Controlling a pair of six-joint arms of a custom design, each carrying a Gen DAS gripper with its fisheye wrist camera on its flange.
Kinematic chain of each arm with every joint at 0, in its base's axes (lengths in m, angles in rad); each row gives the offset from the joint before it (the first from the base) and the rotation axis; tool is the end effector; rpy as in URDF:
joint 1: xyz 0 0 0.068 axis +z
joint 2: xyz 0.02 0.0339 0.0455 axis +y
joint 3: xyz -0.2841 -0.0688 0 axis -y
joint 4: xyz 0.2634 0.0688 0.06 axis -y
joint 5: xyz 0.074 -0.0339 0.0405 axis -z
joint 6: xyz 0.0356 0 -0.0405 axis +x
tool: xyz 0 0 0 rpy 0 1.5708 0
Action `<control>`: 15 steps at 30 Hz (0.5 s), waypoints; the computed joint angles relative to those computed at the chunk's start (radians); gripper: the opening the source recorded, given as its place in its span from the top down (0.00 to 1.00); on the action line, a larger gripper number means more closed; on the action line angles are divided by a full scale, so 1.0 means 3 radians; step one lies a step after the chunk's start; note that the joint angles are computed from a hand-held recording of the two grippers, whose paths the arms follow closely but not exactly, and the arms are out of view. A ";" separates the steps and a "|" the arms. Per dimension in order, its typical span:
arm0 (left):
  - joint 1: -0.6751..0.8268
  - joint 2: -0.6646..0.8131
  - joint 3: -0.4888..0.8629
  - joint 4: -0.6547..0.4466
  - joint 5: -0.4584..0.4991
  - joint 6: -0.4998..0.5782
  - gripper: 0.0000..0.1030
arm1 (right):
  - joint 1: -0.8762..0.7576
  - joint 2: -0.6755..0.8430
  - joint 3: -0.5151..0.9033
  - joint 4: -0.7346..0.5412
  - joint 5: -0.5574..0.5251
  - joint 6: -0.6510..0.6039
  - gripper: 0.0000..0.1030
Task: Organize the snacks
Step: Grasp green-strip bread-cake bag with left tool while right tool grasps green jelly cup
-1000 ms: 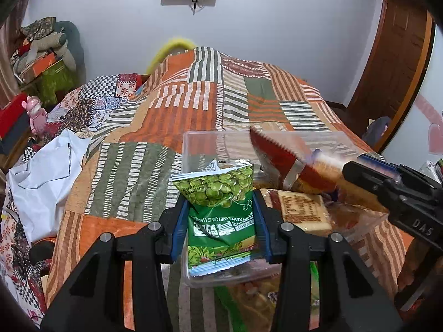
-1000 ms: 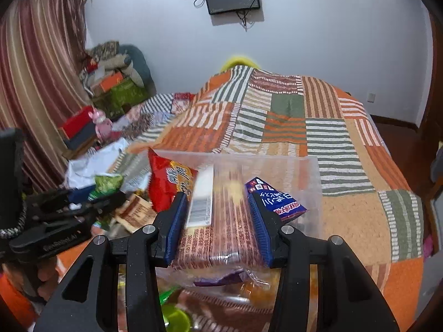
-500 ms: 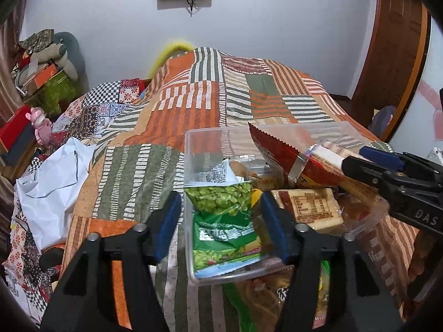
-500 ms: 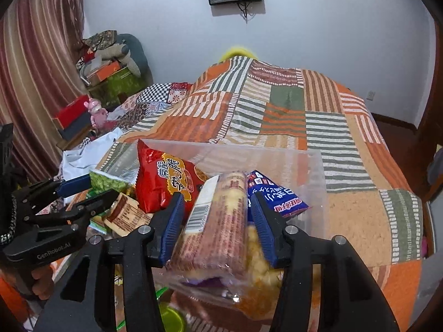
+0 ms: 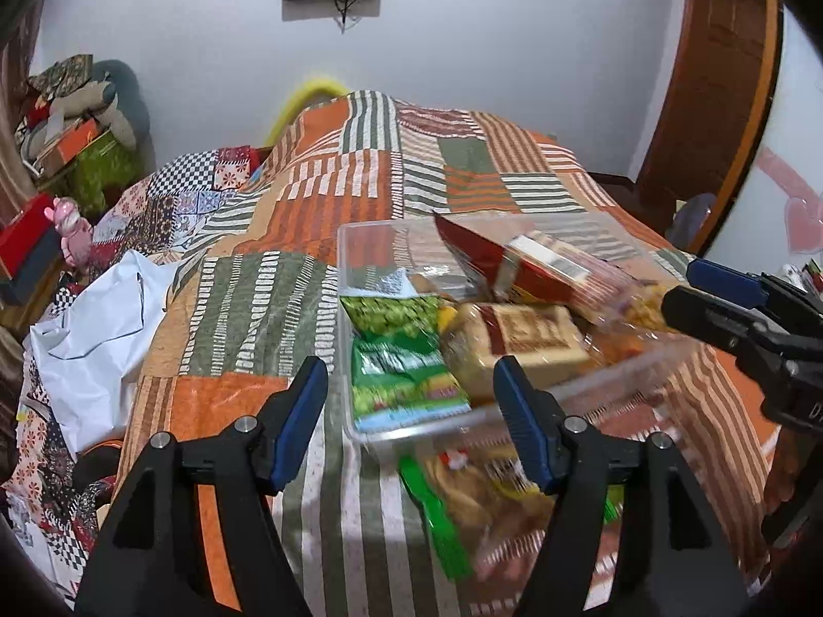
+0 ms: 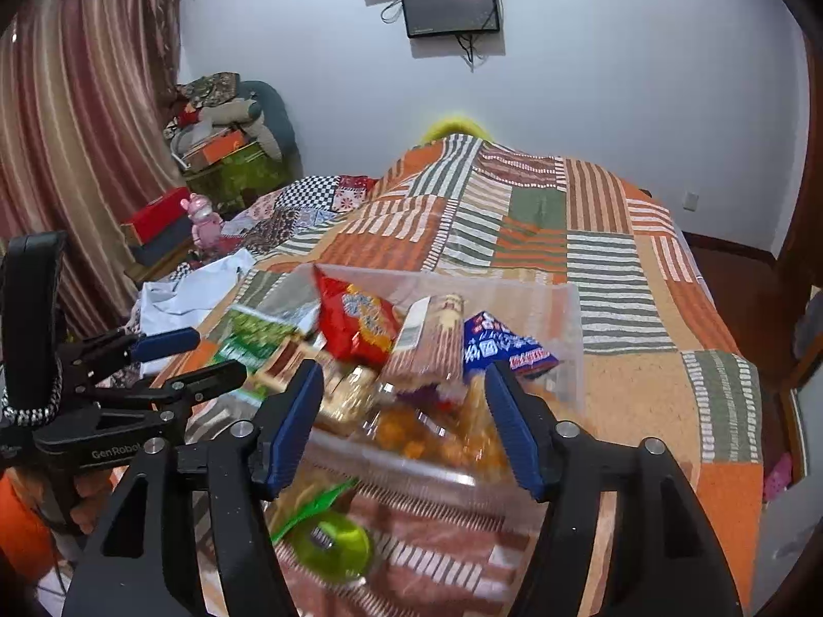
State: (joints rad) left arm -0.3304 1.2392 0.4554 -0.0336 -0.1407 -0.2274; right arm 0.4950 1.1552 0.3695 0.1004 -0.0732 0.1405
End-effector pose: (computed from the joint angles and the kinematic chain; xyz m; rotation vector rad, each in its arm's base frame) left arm 0.2203 -0.0703 0.1590 0.0562 2.3793 -0.0979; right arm 0.1912 0.1062 0.1602 -0.4426 2.2453 0.4185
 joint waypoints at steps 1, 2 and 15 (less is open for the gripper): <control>-0.0045 -0.0058 -0.0023 -0.0039 -0.0036 -0.0019 0.34 | 0.0040 -0.0048 -0.0033 -0.0001 0.0033 0.0011 0.33; -0.0084 -0.0119 -0.0049 -0.0078 -0.0053 -0.0042 0.34 | 0.0103 -0.0102 -0.0065 -0.0020 0.0084 0.0023 0.30; -0.0292 -0.0419 -0.0327 -0.0335 0.0039 -0.0281 0.24 | 0.0421 0.0298 -0.0362 0.0232 0.0154 0.0089 0.29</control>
State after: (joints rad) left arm -0.4178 1.1137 0.3571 -0.1341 -0.1289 -0.3117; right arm 0.6212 1.2446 0.2611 0.1701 -0.0271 0.1672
